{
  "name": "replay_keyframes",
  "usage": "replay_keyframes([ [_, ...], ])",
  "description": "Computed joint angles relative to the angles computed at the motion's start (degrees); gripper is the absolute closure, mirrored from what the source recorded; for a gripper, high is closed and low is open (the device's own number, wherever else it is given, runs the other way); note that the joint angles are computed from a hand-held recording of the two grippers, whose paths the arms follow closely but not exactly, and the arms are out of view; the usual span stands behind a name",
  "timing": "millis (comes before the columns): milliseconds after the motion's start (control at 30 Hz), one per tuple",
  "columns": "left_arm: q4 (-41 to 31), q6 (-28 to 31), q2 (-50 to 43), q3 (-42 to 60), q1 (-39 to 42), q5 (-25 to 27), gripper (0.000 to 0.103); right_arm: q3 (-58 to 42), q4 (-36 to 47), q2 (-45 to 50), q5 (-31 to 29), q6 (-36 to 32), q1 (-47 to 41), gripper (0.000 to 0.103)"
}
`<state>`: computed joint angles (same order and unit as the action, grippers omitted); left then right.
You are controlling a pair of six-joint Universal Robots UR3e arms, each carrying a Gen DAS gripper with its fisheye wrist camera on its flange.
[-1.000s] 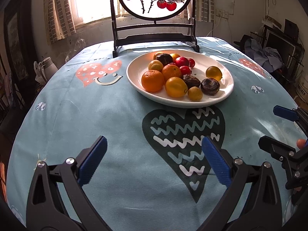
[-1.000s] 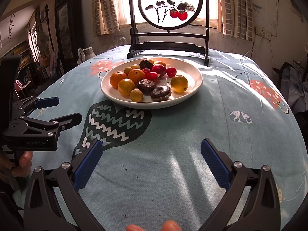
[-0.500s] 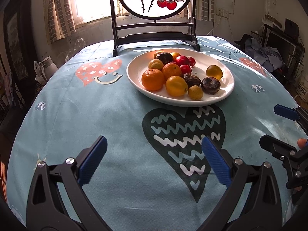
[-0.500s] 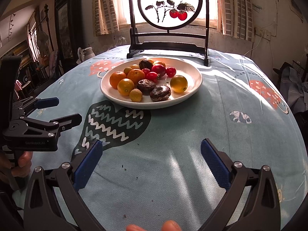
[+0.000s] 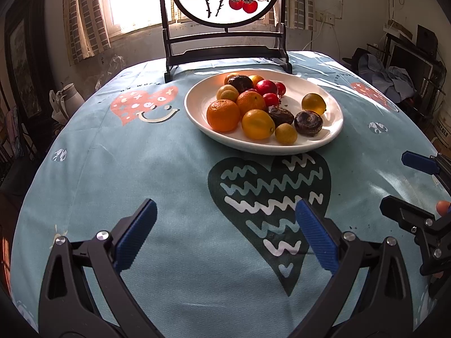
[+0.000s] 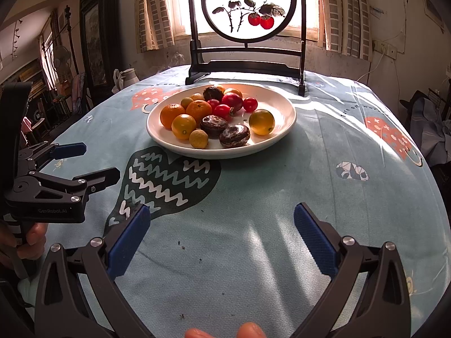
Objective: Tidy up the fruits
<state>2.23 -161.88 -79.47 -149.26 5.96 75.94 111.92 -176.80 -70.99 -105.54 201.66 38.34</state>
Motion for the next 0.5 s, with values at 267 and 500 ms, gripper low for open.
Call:
replay_keyframes([
  [267, 1.2, -0.2, -0.7, -0.1, -0.5, 0.6, 0.003, 0.2, 0.0, -0.1, 0.0, 0.0, -0.1, 0.001],
  [500, 1.5, -0.4, -0.6, -0.3, -0.6, 0.9, 0.003, 0.1, 0.0, 0.0, 0.0, 0.1, 0.0, 0.001],
])
